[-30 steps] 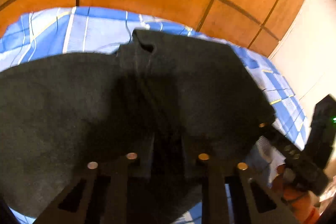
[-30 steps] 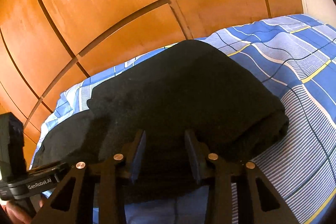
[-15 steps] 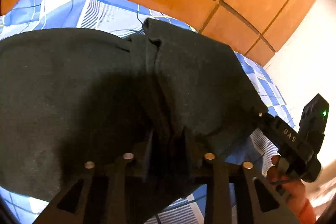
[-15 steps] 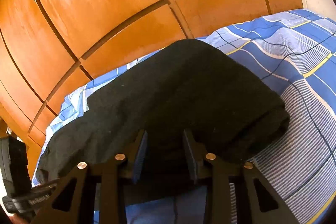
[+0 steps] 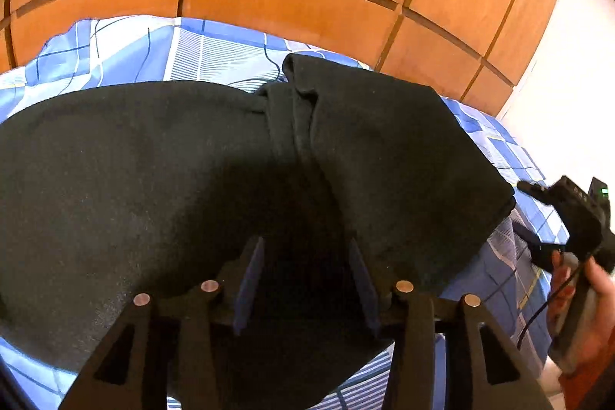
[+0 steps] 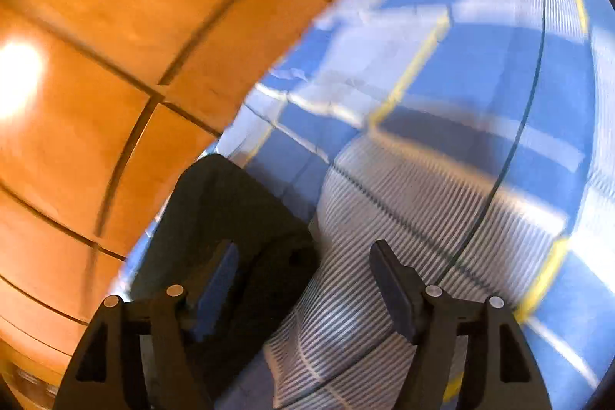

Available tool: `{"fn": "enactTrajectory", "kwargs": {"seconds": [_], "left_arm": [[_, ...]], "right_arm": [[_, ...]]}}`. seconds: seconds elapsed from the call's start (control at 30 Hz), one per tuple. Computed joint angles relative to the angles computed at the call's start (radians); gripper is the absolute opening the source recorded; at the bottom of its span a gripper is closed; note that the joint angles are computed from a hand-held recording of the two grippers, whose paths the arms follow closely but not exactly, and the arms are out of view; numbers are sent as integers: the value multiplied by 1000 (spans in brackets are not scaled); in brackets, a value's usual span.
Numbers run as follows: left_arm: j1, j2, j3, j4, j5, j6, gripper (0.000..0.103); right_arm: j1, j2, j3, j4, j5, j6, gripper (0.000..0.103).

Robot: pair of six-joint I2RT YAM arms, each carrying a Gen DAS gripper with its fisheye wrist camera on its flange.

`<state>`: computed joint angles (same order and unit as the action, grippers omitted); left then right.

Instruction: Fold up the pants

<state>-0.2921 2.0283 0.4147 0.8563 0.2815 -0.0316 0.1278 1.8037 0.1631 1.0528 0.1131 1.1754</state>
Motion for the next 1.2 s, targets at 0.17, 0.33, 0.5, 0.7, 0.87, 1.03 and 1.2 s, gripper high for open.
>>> {"fn": "enactTrajectory", "kwargs": {"seconds": [0.17,0.33,0.5,0.7,0.87,1.03,1.2], "left_arm": [[24,13,-10,4,17,1,48],[48,12,-31,19,55,21,48],[209,-44,-58,-44,275,22,53],[530,-124,-107,-93,433,143,59],[844,-103,-16,-249,537,234,62],[1087,-3,170,-474,609,296,61],[1216,43,329,-635,638,261,62]], "right_arm": [[-65,167,53,202,-120,8,69],[-80,110,143,13,-170,43,45],[-55,59,114,35,-148,126,25],[140,-275,272,-380,27,-15,24],[347,-269,584,-654,140,-180,24],[554,-43,994,-806,172,-371,24],[710,379,1576,-970,49,-543,24]]}}
